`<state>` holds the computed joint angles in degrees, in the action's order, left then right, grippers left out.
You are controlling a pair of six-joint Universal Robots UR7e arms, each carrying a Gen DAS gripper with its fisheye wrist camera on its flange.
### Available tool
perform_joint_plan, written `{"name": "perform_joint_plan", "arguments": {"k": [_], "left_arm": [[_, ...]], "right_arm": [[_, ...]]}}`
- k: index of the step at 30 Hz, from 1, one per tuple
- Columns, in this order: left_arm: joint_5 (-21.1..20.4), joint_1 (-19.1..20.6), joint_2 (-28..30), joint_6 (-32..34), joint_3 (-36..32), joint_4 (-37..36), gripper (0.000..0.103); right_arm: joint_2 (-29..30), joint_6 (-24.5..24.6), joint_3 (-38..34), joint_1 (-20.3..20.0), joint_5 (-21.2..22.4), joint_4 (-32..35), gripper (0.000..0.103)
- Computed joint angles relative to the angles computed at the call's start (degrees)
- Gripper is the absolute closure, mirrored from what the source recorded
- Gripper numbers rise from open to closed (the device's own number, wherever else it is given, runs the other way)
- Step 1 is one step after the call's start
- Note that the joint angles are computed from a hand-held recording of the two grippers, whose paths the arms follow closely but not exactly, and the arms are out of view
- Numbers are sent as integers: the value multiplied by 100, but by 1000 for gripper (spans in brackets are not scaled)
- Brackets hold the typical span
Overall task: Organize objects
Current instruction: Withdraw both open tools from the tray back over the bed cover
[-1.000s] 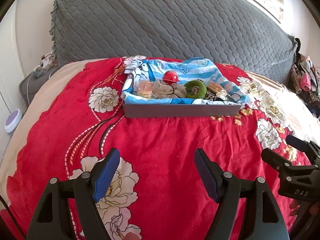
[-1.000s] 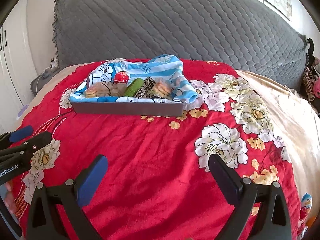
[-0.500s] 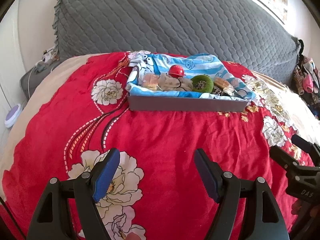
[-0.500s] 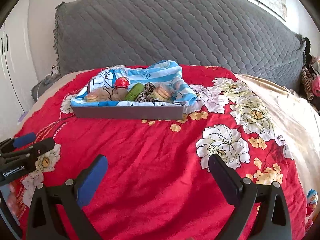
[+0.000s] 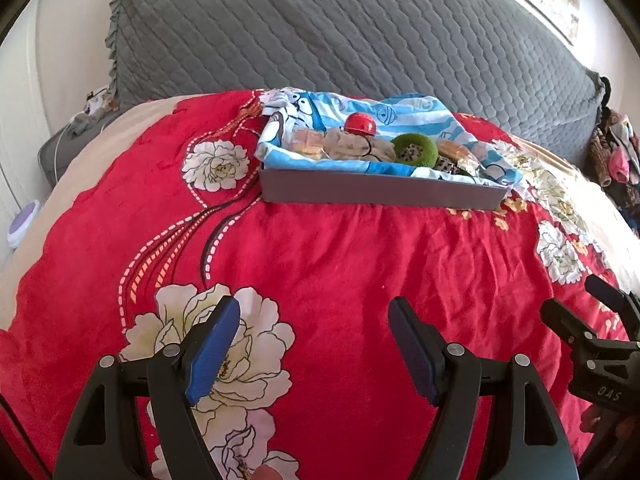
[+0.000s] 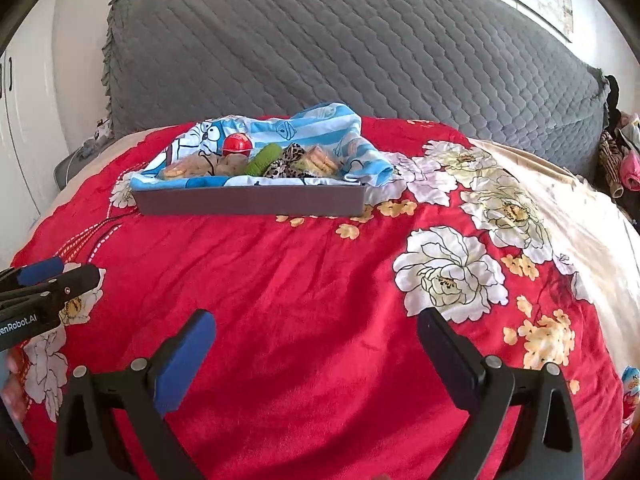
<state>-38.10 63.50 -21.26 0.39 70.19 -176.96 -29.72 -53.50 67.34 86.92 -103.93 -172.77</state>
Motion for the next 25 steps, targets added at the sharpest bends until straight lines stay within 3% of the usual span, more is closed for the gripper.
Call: {"name": "perform_joint_plan", "arguments": {"k": [7,25], "left_arm": [[-25,55,52,51,-15,-19,25],[-243,152,112,132,-10,-71,25]], "right_arm": [[80,-241,24,-47,-95,-128,2],[237,-42,-179,-122,-373,-18,2]]}}
